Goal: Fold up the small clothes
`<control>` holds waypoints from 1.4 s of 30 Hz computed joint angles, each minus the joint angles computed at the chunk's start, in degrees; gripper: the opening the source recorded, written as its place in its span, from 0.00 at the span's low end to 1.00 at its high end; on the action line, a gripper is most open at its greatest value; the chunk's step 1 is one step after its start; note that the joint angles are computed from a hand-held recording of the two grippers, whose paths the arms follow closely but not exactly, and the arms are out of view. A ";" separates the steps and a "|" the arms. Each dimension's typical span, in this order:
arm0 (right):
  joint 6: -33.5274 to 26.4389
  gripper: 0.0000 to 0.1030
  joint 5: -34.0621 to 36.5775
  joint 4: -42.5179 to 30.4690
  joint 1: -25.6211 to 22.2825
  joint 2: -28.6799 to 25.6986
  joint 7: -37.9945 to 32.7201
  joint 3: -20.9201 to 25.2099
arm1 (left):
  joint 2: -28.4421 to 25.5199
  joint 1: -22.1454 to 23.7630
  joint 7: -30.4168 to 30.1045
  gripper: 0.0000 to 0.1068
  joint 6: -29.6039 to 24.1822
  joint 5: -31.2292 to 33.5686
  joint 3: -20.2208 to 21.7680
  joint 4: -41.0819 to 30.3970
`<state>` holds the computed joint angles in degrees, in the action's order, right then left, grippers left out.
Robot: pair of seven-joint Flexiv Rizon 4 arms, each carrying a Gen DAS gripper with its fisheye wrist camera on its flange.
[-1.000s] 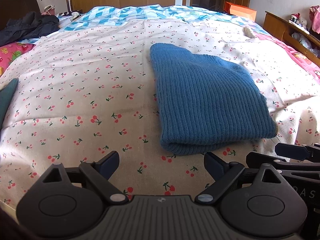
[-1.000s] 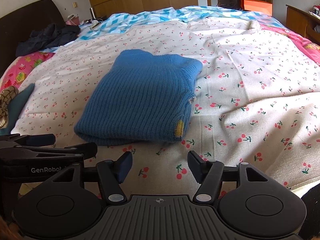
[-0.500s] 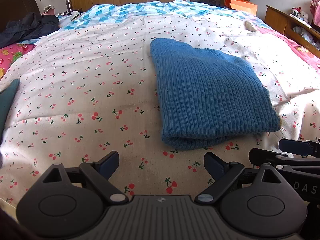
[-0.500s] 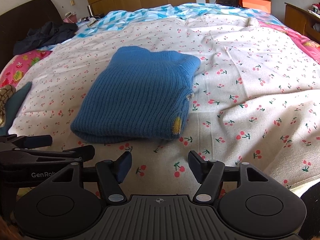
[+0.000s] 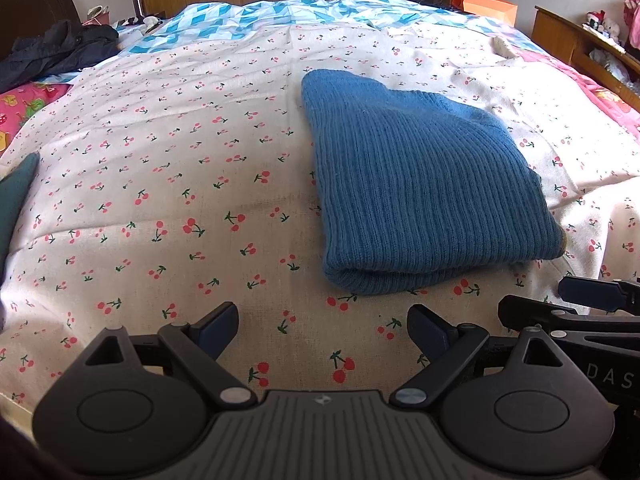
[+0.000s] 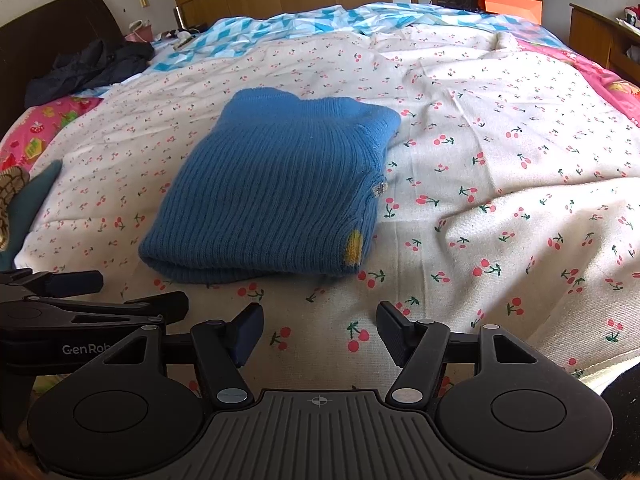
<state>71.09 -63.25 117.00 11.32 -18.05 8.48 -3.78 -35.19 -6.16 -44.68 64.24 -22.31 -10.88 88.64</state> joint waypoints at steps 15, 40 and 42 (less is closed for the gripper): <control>0.02 0.61 0.45 -0.05 0.06 -0.07 -0.40 -0.04 | -0.03 0.07 -0.12 0.89 -0.22 -0.02 -0.04 -0.04; -0.04 0.61 1.80 -0.35 0.37 -0.44 -1.60 -0.10 | -0.16 0.00 -0.55 0.89 -0.50 0.32 0.23 -0.14; 0.06 0.61 1.74 -0.32 0.41 -0.43 -1.54 -0.19 | -0.14 0.04 -0.53 0.89 -0.50 0.28 0.19 -0.08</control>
